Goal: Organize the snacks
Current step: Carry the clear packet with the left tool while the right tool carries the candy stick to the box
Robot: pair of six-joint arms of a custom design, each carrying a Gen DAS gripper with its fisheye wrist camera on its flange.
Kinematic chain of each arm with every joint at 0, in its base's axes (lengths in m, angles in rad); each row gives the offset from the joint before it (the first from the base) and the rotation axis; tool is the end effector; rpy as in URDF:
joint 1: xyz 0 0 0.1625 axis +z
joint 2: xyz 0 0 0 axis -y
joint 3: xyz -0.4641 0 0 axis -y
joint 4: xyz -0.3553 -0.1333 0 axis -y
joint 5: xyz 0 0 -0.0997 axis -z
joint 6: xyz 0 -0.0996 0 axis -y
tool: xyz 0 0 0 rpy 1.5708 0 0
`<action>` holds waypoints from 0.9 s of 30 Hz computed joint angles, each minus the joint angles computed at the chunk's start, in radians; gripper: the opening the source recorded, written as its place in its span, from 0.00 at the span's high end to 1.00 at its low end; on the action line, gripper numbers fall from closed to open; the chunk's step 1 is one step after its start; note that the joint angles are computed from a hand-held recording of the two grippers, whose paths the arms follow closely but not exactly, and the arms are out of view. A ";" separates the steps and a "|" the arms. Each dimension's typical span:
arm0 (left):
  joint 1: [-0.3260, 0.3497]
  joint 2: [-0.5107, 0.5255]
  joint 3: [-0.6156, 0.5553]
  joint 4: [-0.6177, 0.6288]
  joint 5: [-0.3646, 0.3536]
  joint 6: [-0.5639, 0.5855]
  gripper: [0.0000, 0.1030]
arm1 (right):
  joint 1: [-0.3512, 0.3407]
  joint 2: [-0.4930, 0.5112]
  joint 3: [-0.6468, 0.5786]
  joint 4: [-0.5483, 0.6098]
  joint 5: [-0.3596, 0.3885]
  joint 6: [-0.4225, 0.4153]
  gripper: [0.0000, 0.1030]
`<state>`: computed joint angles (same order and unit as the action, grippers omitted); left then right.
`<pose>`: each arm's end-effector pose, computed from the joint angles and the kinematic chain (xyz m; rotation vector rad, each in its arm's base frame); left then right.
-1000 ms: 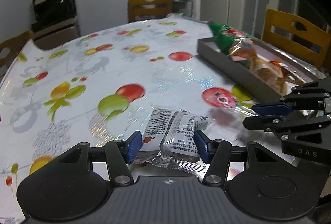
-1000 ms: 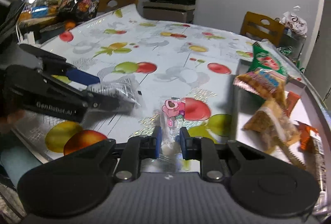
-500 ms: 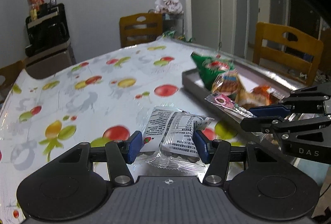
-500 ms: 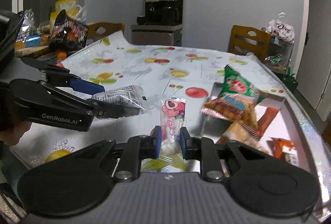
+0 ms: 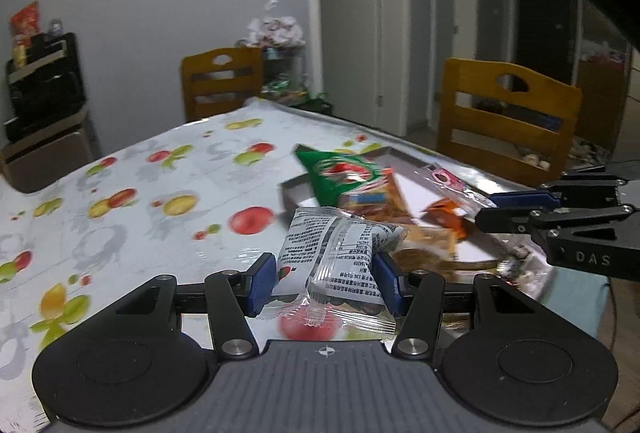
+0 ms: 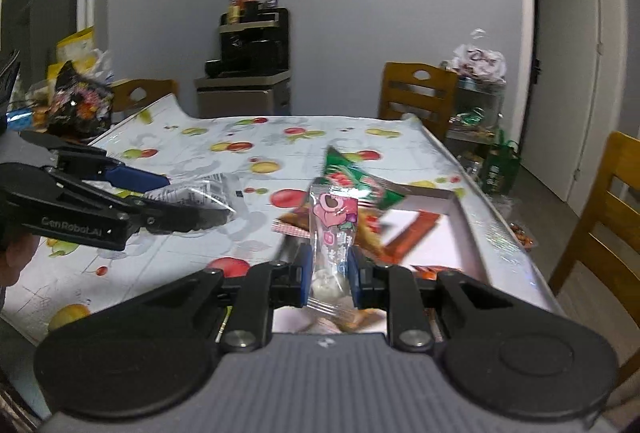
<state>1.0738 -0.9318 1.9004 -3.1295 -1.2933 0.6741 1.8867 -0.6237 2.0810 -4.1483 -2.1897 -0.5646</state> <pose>-0.1517 -0.6164 0.2181 1.4026 2.3233 -0.7873 0.2375 -0.4836 0.1350 0.5195 -2.1012 1.2364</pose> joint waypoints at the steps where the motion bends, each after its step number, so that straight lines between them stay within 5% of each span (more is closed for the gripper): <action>1: -0.002 0.002 0.000 0.012 -0.011 0.002 0.48 | -0.003 -0.007 0.012 -0.009 -0.005 0.001 0.82; 8: -0.021 0.023 0.007 0.062 -0.075 0.028 0.48 | -0.027 -0.035 0.073 -0.093 -0.035 0.011 0.82; 17: -0.040 0.094 -0.065 0.090 -0.066 -0.026 0.49 | -0.039 -0.079 0.087 -0.213 -0.044 -0.051 0.82; 27: -0.089 0.216 -0.182 0.006 -0.033 -0.010 0.49 | -0.100 -0.074 0.009 -0.096 -0.040 0.024 0.82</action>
